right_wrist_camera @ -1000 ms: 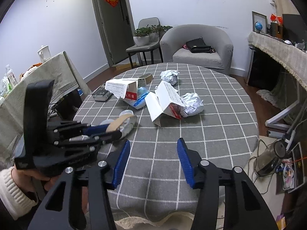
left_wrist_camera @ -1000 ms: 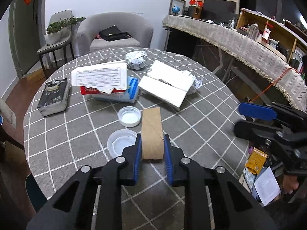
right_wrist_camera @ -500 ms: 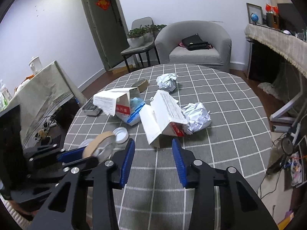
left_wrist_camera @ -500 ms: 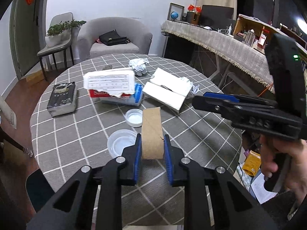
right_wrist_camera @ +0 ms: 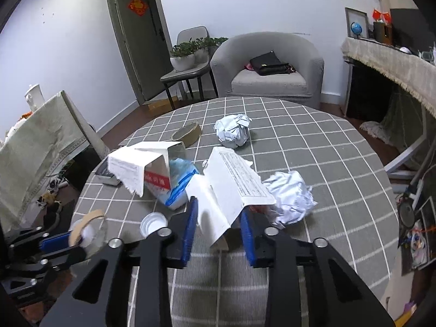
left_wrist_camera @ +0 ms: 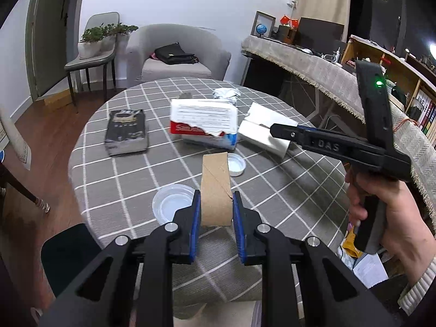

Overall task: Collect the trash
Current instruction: 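Grasp the SanDisk card package with the right tool while the left tool holds the tube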

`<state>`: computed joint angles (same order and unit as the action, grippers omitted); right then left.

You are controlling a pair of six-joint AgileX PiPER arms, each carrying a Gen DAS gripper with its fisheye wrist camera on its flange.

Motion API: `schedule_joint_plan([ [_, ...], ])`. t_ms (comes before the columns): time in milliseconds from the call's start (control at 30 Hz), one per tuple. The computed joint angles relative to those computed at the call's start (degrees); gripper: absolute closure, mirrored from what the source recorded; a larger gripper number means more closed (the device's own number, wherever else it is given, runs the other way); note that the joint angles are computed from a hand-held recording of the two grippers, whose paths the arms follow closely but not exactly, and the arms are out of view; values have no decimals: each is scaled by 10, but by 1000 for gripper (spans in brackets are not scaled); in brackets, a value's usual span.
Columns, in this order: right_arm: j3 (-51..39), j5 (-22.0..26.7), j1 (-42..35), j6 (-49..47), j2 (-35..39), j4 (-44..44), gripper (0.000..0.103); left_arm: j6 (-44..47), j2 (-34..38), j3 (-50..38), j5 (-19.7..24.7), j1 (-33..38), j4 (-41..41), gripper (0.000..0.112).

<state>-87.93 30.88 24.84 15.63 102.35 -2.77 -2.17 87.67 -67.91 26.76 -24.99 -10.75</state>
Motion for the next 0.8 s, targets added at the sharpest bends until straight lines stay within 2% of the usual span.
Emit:
schedule_joint_plan([
  [33, -3, -2, -1, 2, 4, -3, 85, 7, -3, 3, 2, 6, -7, 88],
  [167, -20, -5, 4, 13, 14, -7, 91, 34, -24, 27, 4, 28, -26, 88],
  [267, -33, 6, 22, 48, 17, -55, 97, 56, -41, 38, 10, 49, -43, 88],
  [300, -35, 9, 29, 68, 16, -79, 103, 56, -46, 42, 11, 52, -43, 88],
  [633, -30, 38, 98, 258, -25, -283, 103, 133, -112, 56, 50, 139, -106, 88],
  [733, -48, 63, 131, 301, -27, -320, 103, 153, -127, 55, 71, 178, -111, 88],
  [800, -100, 94, 156, 291, -10, -319, 103, 168, -133, 57, 81, 203, -113, 88],
])
